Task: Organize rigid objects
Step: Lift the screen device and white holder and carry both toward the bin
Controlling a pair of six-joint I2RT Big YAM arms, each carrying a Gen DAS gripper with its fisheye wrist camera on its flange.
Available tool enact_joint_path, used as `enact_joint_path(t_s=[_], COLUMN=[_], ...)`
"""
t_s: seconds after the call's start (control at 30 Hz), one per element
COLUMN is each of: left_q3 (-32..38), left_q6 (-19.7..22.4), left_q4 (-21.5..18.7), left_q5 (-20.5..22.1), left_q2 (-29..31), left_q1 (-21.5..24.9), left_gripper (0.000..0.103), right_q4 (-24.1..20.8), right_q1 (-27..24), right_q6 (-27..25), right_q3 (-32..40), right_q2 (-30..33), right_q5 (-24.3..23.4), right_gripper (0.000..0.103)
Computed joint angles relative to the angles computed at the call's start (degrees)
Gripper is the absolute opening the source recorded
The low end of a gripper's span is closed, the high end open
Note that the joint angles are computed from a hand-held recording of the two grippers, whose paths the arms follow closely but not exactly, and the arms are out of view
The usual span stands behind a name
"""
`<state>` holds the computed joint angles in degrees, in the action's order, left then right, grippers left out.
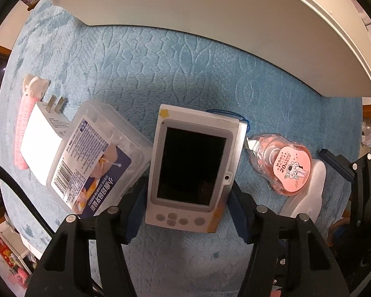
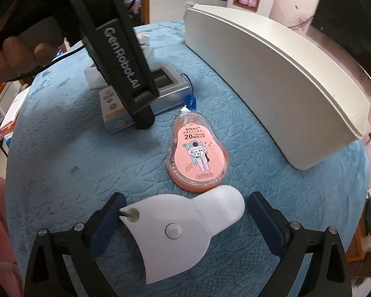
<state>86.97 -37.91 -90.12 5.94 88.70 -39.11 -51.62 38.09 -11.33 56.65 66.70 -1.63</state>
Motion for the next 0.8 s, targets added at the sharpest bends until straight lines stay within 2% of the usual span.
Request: enact_joint_path(t_s=[0.1, 0.27, 0.4, 0.63, 0.8], left_q3=[-0.65, -1.40, -2.01, -4.49, -6.41], left_q6=[-0.85, -1.50, -1.40, -1.79, -2.97], left_q4=[0.24, 1.01, 1.65, 2.07, 1.16], left_q5=[-0.11, -0.49, -0.41, -1.41, 0.17], left_q2=[-0.81, -1.24, -1.85, -4.41, -6.44], left_q1=[-0.78, -1.56, -1.79, -3.46, -4.43], left_gripper=[0.064, 0.064, 0.064, 0.063, 0.063], right_q4=[0.74, 1.09, 0.17, -2.92, -6.29], right_q1=[0.01, 1.57, 4.04, 6.50, 8.89], right_q6=[1.54, 4.02, 8.36, 14.83, 18.54], right_q3=[-0.71, -1.34, -2.15, -0.69, 0.62], right_q2=[-0.63, -1.39, -2.57, -1.85, -1.62], right_q5=[-1.32, 0.86, 3.16, 3.85, 4.04], right_gripper=[0.090, 0.090, 0.090, 0.090, 0.090])
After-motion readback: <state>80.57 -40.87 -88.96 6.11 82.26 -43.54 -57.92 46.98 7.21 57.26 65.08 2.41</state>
